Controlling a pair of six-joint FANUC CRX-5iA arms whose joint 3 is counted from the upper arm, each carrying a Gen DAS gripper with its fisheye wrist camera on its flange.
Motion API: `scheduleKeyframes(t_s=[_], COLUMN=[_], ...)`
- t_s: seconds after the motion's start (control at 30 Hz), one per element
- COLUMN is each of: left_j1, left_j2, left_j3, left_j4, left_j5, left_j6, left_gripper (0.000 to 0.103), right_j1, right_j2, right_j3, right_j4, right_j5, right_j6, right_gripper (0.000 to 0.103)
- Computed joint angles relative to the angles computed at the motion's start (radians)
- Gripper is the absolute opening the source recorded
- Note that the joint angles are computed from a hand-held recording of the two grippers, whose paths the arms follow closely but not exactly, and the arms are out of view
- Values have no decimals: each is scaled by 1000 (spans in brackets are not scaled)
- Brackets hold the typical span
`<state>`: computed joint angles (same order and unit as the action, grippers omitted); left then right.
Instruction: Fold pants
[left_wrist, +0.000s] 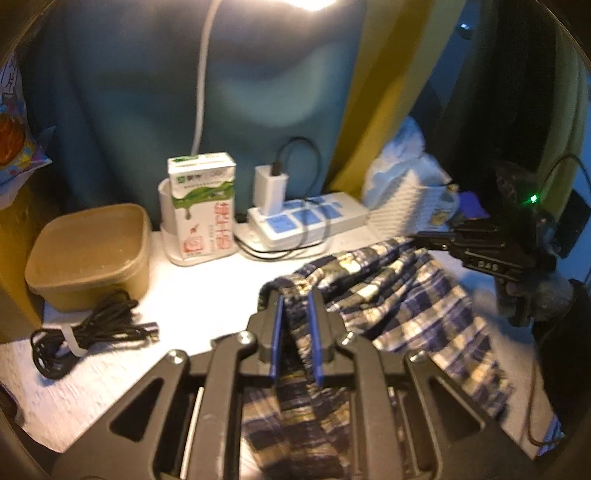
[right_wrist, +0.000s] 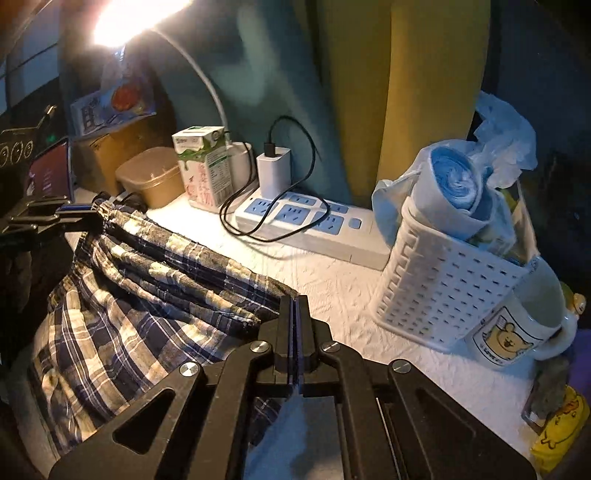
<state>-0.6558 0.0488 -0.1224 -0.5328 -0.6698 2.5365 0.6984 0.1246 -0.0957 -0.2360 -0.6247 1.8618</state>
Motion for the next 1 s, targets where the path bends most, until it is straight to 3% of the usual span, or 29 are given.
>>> scheduleKeyframes(t_s=[0.23,0.37,0.43,0.53,0.6,0.7,0.77,0.8,0.9,1.0], left_j1=[133,153,159,131,65,16,-15,-17,-11,-11], left_j2=[82,61,27,-31,-69,-73,-43,-43,-70,-36], left_j3=[-57,-77,-97,-88,-66,-43,0,-1,-60,-80], left_j4=[230,292,307,231,113,56,-9,-11,66,182], left_j5=[53,57,70,33,-10,-51,-142,-150,-15,94], left_j6=[-172,-219,-216,-120,-20,7,70,83,7,-159], left_gripper=[13,15,15,19,19,20,20,20,20,20], right_j1=[24,44,41,57,71,121,160,185,222,222], right_j2=[143,99,38,-44,-84,-120,-115,-106,-83,-111], right_j3=[67,23,-6,-48,-56,-80,-98,-113,-150,-164], right_j4=[75,188,176,148,80,17,20,53,130,110], right_j5=[-48,-16,8,6,-33,-98,-112,-106,-84,-69], right_j6=[-74,-191,-196,-171,-98,-18,-3,-29,-127,-132], right_gripper=[2,4,15,57,58,58,58,58,58,58])
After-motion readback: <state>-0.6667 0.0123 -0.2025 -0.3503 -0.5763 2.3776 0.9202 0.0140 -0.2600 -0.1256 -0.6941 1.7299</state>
